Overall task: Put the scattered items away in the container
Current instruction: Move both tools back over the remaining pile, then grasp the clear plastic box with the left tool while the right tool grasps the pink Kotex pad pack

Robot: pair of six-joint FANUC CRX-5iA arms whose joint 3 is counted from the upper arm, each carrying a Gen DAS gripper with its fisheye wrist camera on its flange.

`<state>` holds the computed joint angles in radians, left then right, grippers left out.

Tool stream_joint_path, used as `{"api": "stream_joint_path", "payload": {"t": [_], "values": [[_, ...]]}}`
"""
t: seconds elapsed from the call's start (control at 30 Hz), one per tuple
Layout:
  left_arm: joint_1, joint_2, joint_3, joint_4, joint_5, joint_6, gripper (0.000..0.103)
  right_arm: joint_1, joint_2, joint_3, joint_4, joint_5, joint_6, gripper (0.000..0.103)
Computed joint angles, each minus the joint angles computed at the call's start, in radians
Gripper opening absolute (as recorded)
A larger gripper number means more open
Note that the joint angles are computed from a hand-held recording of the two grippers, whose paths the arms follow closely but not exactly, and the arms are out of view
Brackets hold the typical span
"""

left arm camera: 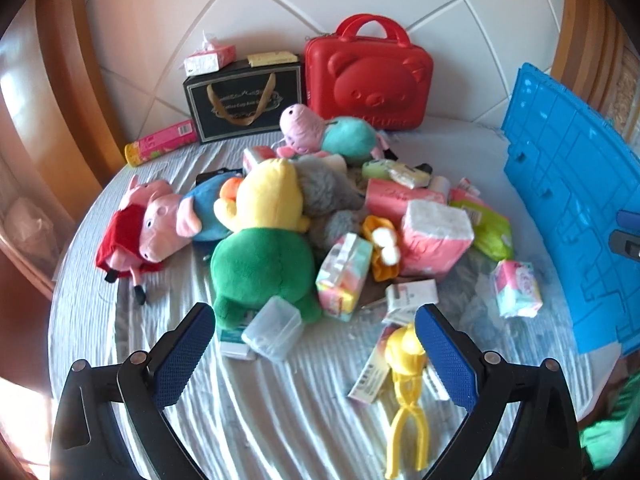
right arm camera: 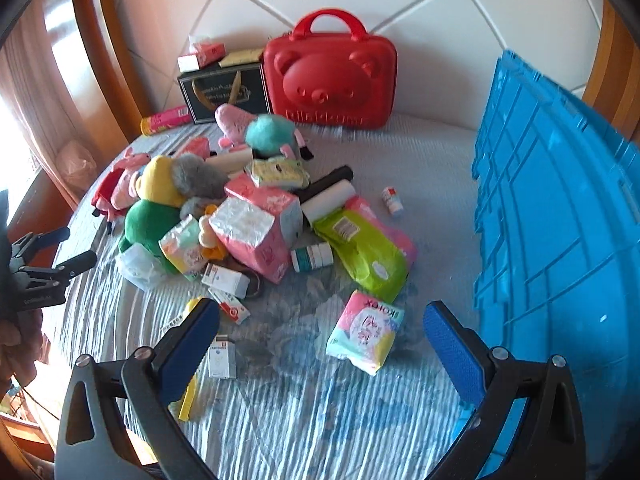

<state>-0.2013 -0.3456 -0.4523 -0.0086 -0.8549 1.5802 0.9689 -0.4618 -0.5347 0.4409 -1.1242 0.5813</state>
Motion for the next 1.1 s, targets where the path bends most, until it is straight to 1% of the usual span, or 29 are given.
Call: {"api": "stream_joint_path", "payload": {"t": [0.07,0.17,0.23,0.4,0.43,0.47,0.5,0.53,0.63,0.67,0.7,0.8,0.87,1.1], "values": [[0.044,0.005,-0.047,0.045,0.027,-0.069,0.102,-0.004,0.027,-0.015,-0.024,0.011,-0.013,0.103],[0.08,0.041,-0.089,0.079,0.072,-0.142,0.101,-0.008,0.062,-0.04,-0.046,0.03,-0.046,0.103],[0.091,0.077,-0.098,0.079,0.1,-0.168,0.101,-0.011,0.078,-0.061,-0.051,0.051,-0.075,0.103],[0.12,0.158,-0.121,0.139,0.159,-0.239,0.098,-0.032,0.135,-0.088,-0.078,0.081,-0.11,0.103],[0.123,0.174,-0.123,0.154,0.16,-0.259,0.094,-0.038,0.145,-0.091,-0.088,0.091,-0.11,0.103],[0.127,0.188,-0.127,0.173,0.16,-0.279,0.083,-0.044,0.154,-0.094,-0.097,0.1,-0.106,0.103],[0.13,0.197,-0.132,0.192,0.162,-0.296,0.078,-0.047,0.162,-0.097,-0.099,0.104,-0.107,0.103],[0.13,0.201,-0.138,0.202,0.167,-0.304,0.069,-0.048,0.167,-0.101,-0.099,0.11,-0.111,0.103],[0.128,0.201,-0.157,0.218,0.186,-0.311,0.057,-0.057,0.185,-0.108,-0.103,0.122,-0.113,0.103],[0.129,0.198,-0.164,0.221,0.192,-0.31,0.044,-0.062,0.192,-0.109,-0.109,0.128,-0.11,0.103],[0.132,0.193,-0.171,0.226,0.196,-0.31,0.039,-0.07,0.199,-0.11,-0.118,0.136,-0.105,0.103],[0.141,0.163,-0.206,0.273,0.211,-0.327,0.036,-0.085,0.221,-0.119,-0.115,0.15,-0.117,0.103],[0.136,0.145,-0.221,0.292,0.214,-0.339,0.036,-0.091,0.237,-0.125,-0.086,0.158,-0.143,0.103],[0.11,0.099,-0.238,0.317,0.193,-0.35,0.035,-0.127,0.33,-0.117,-0.018,0.154,-0.189,0.103]]}}
